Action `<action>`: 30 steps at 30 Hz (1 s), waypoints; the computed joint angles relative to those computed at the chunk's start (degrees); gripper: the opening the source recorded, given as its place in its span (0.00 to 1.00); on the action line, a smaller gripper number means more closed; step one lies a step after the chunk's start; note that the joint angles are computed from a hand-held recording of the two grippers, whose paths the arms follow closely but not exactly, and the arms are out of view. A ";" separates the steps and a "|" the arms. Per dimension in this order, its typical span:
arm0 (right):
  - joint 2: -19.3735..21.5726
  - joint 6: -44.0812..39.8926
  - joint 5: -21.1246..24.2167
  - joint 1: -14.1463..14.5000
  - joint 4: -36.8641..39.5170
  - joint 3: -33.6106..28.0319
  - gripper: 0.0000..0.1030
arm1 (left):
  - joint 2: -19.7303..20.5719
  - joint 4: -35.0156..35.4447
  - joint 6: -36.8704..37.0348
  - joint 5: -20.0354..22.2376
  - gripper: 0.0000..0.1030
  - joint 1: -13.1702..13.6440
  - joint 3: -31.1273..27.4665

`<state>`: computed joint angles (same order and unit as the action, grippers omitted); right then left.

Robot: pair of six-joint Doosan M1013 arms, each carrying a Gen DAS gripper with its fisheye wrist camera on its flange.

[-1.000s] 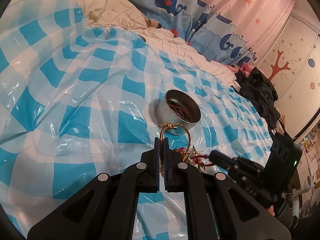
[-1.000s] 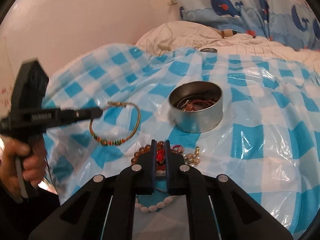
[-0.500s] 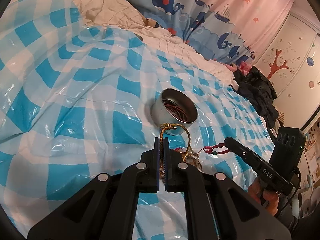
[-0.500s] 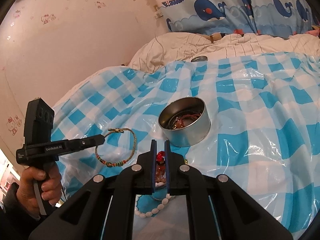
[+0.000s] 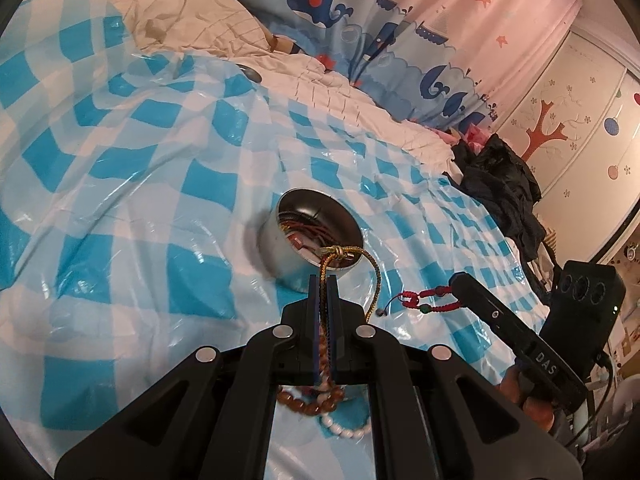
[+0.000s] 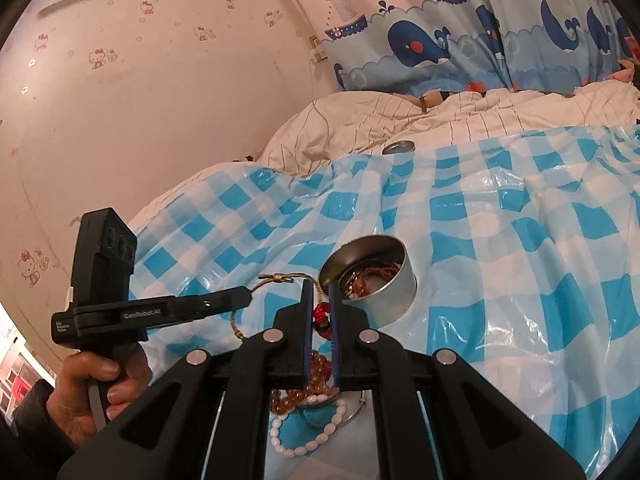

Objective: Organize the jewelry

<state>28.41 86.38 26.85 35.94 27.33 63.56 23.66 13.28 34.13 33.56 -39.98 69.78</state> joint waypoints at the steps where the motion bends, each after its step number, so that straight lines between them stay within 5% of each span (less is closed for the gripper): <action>1: 0.09 -0.13 -0.09 -0.03 0.12 -0.23 0.08 | 0.22 -0.08 0.02 -0.04 0.02 0.07 -0.31; 14: 6.28 1.66 2.86 -0.86 -2.17 -11.21 0.08 | 6.19 -1.71 -2.05 -3.37 0.02 2.15 -7.57; 17: 10.57 5.89 9.03 -0.83 -7.63 -18.69 0.08 | 8.64 -1.40 -3.93 1.19 0.03 2.78 -11.07; 19: 14.85 9.18 18.40 -0.87 -10.57 -26.00 0.10 | 10.02 -1.29 -4.18 7.01 0.07 2.72 -13.63; 20: 15.49 11.00 20.00 -0.77 -12.32 -26.93 0.22 | 10.31 -0.78 -4.20 8.76 0.11 2.61 -14.29; 23: 13.64 13.83 17.94 -0.85 -13.97 -23.18 0.31 | 9.85 1.95 -4.41 10.89 0.27 1.92 -14.50; 30: 6.93 16.65 12.26 -0.73 -17.17 -11.91 0.46 | 6.86 8.89 -4.17 16.43 0.37 -0.69 -12.20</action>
<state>35.34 103.03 39.12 35.22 10.16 51.65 30.52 22.17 29.96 49.99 -40.67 57.59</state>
